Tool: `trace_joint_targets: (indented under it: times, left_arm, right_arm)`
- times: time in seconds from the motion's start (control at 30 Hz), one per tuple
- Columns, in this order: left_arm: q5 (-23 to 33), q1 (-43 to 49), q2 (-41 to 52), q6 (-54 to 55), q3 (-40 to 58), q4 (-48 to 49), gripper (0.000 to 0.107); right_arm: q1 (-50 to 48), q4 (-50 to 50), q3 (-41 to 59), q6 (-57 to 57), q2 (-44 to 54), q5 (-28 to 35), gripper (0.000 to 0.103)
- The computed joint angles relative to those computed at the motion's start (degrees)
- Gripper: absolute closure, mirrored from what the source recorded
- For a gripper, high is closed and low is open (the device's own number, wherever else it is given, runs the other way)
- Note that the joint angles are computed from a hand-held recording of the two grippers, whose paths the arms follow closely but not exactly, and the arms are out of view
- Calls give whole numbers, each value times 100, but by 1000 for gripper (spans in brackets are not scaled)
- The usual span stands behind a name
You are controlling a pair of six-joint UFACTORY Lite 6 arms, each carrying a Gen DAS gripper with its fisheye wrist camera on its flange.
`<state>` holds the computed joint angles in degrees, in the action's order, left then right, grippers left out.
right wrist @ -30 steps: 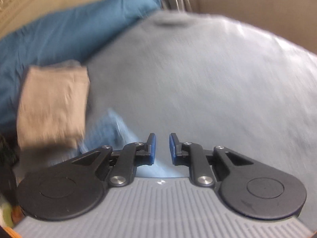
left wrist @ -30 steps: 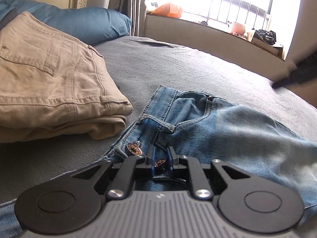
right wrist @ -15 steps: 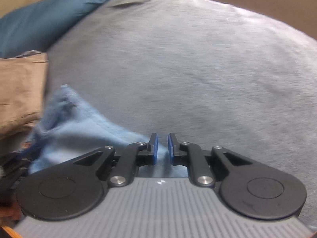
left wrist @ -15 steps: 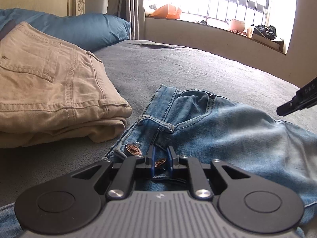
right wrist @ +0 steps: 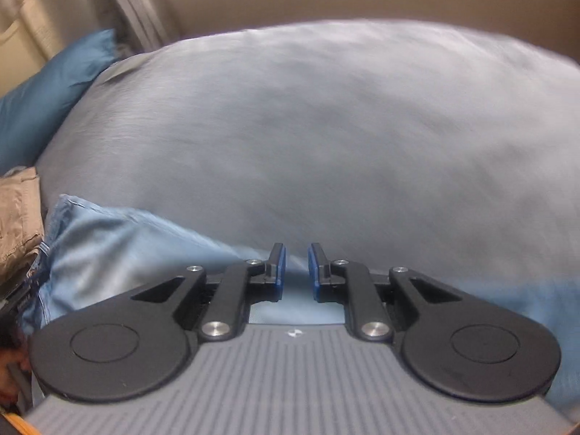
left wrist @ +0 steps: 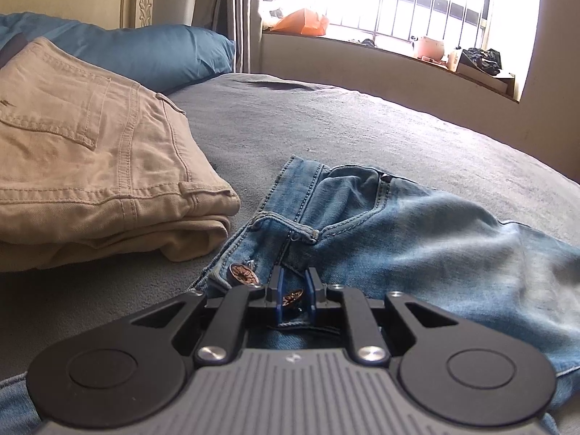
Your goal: Fold clothes
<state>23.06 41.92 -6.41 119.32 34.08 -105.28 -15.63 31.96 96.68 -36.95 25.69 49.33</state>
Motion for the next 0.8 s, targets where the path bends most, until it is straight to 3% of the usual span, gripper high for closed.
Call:
trace_joint_targets:
  times: [0.1, 0.23, 0.33, 0.4, 0.47, 0.6, 0.8]
  left_arm:
    - [45, 32, 13, -17, 3, 26, 93]
    - [45, 30, 23, -87, 24, 88, 93]
    - [-180, -128, -18, -224, 90, 237, 93]
    - [-165, -97, -29, -864, 208, 816, 92]
    - [129, 102, -29, -1828, 380, 1663, 80]
    - [882, 735, -530, -2841, 371, 2432, 73]
    - [3019, 2711, -1343, -3750, 598, 4012, 65]
  right_arm:
    - [-683, 101, -1131, -697, -286, -660, 90]
    - [-1179, -1078, -1803, -106, -135, -2314, 91]
    - [-1448, -947, -1952, -55, -351, -2524, 90]
    - [-1332, -631, -2355, -619, -814, -2607, 90]
    - [-1184, 158, -2756, -1587, -1342, -2406, 88]
    - [-766, 1367, -3414, -2678, -2452, -1630, 83]
    - [139, 1815, -3902, -2696, -3791, -406, 77]
